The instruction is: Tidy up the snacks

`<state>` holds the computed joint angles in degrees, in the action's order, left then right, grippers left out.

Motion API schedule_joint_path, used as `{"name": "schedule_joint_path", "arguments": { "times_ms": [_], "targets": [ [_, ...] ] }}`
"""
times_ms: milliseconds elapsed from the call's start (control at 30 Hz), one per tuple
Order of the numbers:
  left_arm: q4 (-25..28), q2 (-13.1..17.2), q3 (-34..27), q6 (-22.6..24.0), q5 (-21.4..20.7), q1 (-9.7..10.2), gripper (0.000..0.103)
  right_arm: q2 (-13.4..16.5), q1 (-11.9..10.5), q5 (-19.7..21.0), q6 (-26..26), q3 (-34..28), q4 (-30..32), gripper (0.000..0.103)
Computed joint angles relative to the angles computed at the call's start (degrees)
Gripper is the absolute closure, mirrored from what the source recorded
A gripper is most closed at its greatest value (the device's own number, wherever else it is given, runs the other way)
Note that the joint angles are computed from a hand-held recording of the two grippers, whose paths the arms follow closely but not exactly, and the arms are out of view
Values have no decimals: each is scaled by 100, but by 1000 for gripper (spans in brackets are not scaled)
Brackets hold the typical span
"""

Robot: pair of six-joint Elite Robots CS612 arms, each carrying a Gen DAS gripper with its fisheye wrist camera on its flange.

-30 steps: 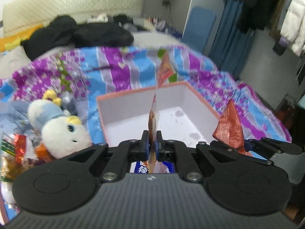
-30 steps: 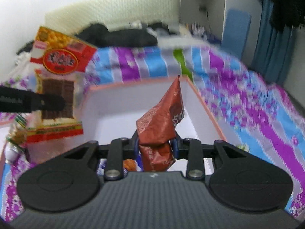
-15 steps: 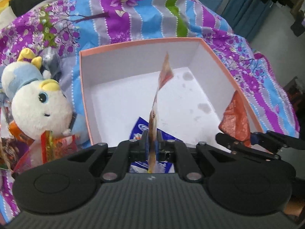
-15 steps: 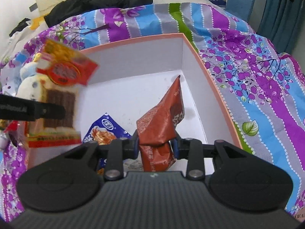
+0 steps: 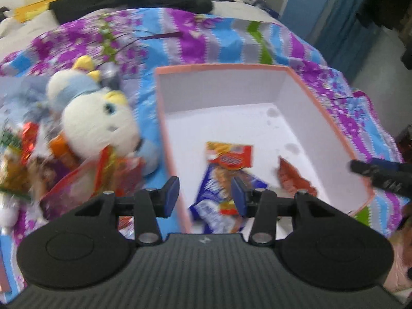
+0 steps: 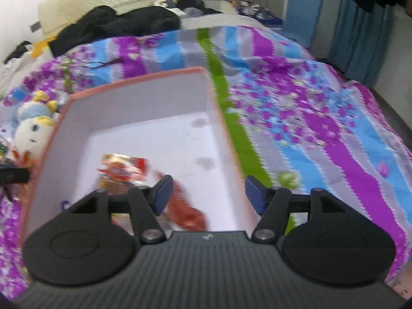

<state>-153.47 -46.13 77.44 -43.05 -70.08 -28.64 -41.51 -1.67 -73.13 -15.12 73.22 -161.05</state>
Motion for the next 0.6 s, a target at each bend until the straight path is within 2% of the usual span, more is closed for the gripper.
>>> {"name": "schedule_joint_path", "arguments": {
  "times_ms": [100, 200, 300, 367, 433, 500, 600],
  "targets": [
    [-46, -76, 279, -346, 16, -19, 53, 51, -72, -115, 21, -11, 75, 40],
    [-128, -82, 447, -577, -211, 3, 53, 114, -113, -125, 45, -24, 199, 42],
    [-243, -68, 552, -766, -382, 4, 54, 151, -125, -117, 17, 4, 254, 54],
    [-290, -34, 559, -824, -517, 5, 57, 166, -125, -98, 8, 1, 346, 70],
    [-375, -18, 583, -845, -695, 5, 61, 177, -149, 81, 18, -1, 444, 74],
    [-539, -6, 633, -863, -837, -3, 64, 175, -167, 206, 34, 2, 479, 75],
    [-536, -17, 654, -907, -732, -54, 64, 155, -177, 272, -49, 11, 551, 75]
  ]
}}
